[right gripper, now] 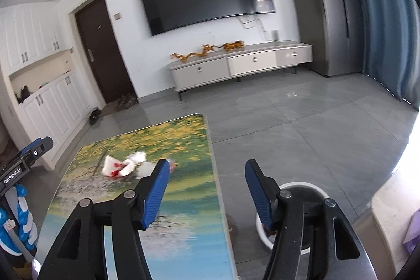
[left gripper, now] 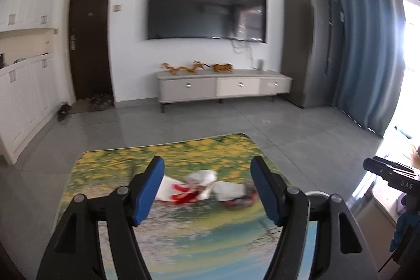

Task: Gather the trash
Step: 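Move both open tools back over the remaining trash on the table, then grasp the white-and-red paper bag with left tool while right tool grasps clear plastic bag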

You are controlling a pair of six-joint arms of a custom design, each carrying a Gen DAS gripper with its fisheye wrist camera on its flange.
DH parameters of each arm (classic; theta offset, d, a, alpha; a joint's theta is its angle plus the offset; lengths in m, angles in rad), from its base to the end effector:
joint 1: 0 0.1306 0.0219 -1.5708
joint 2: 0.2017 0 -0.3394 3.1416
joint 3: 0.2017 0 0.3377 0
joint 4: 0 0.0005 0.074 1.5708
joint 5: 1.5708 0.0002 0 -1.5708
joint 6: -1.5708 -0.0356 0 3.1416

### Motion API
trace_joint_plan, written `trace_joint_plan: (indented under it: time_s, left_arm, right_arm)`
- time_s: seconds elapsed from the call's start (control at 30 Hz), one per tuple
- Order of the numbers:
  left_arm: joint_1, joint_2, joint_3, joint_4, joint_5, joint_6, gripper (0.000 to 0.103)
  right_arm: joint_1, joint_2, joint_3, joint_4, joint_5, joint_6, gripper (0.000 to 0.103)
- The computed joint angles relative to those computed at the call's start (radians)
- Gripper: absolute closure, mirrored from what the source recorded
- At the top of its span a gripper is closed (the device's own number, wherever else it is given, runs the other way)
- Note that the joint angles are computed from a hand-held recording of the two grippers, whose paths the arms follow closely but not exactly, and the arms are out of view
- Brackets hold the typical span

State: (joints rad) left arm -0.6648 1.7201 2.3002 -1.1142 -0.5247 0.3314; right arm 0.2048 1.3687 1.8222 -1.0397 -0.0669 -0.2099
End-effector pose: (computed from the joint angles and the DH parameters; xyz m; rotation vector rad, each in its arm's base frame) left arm 0.4130 -0.3017 0.5809 0.0299 2.0276 -0.0734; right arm 0.4074 0.0865 0.5572 -0.0334 2.1718 0.3109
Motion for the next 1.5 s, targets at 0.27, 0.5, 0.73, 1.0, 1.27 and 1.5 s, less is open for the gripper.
trace_joint_plan:
  time_s: [0.27, 0.5, 0.73, 1.0, 1.27, 1.5]
  left_arm:
    - [0.055, -0.193, -0.271, 0.076, -0.041, 0.042, 0.034]
    - [0.103, -0.309, -0.44, 0.142, -0.042, 0.074, 0.034]
    - [0.143, -0.379, -0.545, 0.185, -0.003, 0.084, 0.034]
    - [0.179, -0.386, -0.569, 0.134, 0.033, 0.101, 0.034]
    - [0.199, -0.384, -0.578, 0.11, 0.066, 0.103, 0.034]
    - [0.215, -0.368, -0.569, 0.084, 0.097, 0.098, 0.034]
  right_arm:
    - [0.13, 0.078, 0.105, -0.052, 0.084, 0.017, 0.024]
    - [0.222, 0.151, 0.191, -0.098, 0.152, 0.032, 0.02]
    - [0.271, 0.225, 0.283, -0.137, 0.169, 0.035, 0.02]
    - [0.298, 0.278, 0.329, -0.161, 0.173, 0.03, 0.02]
    - [0.301, 0.291, 0.322, -0.15, 0.16, 0.017, 0.02]
    - [0.275, 0.272, 0.258, -0.103, 0.114, -0.006, 0.02]
